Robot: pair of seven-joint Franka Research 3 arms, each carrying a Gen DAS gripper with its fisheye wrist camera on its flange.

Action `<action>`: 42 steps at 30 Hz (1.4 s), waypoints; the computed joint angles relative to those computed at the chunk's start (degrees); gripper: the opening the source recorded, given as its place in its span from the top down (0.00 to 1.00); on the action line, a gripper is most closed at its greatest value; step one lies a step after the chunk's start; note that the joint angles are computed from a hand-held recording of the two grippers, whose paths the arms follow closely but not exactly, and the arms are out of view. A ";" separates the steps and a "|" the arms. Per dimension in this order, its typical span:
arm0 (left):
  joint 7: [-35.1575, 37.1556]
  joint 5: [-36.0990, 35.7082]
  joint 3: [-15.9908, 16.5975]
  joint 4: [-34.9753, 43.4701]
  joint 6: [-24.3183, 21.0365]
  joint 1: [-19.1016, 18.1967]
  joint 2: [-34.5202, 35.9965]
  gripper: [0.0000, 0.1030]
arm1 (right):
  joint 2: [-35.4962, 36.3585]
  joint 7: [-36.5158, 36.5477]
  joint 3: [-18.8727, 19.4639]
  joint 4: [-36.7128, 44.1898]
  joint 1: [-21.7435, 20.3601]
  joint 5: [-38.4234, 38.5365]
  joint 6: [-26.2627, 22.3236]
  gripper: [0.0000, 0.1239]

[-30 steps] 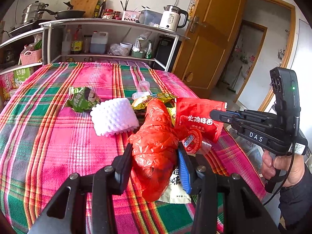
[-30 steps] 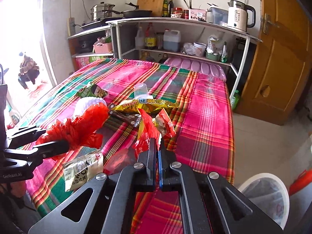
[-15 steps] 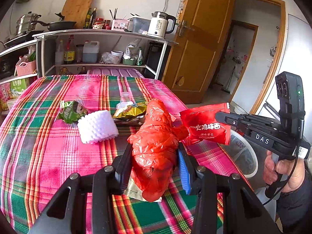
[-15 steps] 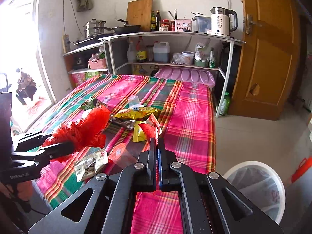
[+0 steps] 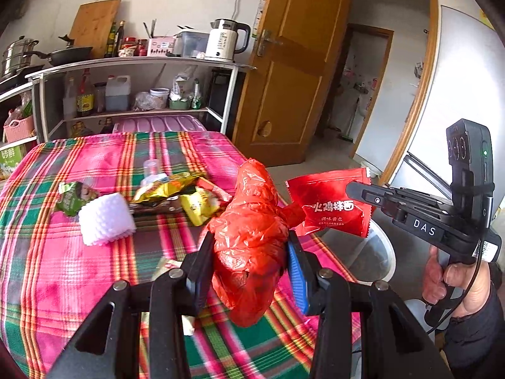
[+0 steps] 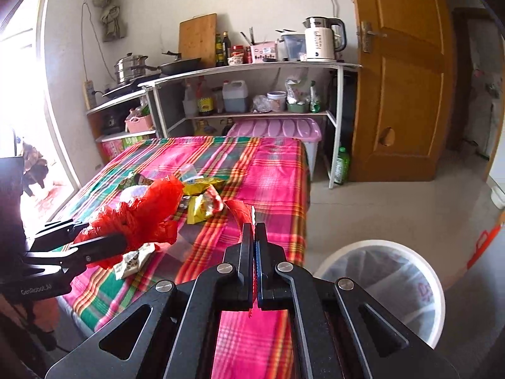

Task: Collect trash
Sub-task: 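Carry both red items over the white bin and open both tools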

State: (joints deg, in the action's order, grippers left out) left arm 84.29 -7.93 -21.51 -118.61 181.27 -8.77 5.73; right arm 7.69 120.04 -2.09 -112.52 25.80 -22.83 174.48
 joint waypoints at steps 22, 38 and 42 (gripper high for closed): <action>-1.45 10.60 -2.62 20.74 -8.66 -6.86 16.25 0.57 | -11.59 26.15 4.15 -14.11 -16.33 -22.16 0.04 1.00; 0.62 11.04 -2.27 33.53 -17.35 -10.87 26.27 0.56 | -10.41 16.73 5.63 -17.09 -19.87 -10.02 0.93 0.99; 0.46 10.17 -1.90 35.25 -19.44 -11.34 27.44 0.53 | -9.73 16.24 5.60 -16.47 -19.59 -9.96 -0.92 0.99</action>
State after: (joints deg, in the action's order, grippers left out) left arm 84.74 2.24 -23.42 -83.36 161.83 -20.11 33.16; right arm -2.04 136.28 3.52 -128.99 6.21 -32.79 173.56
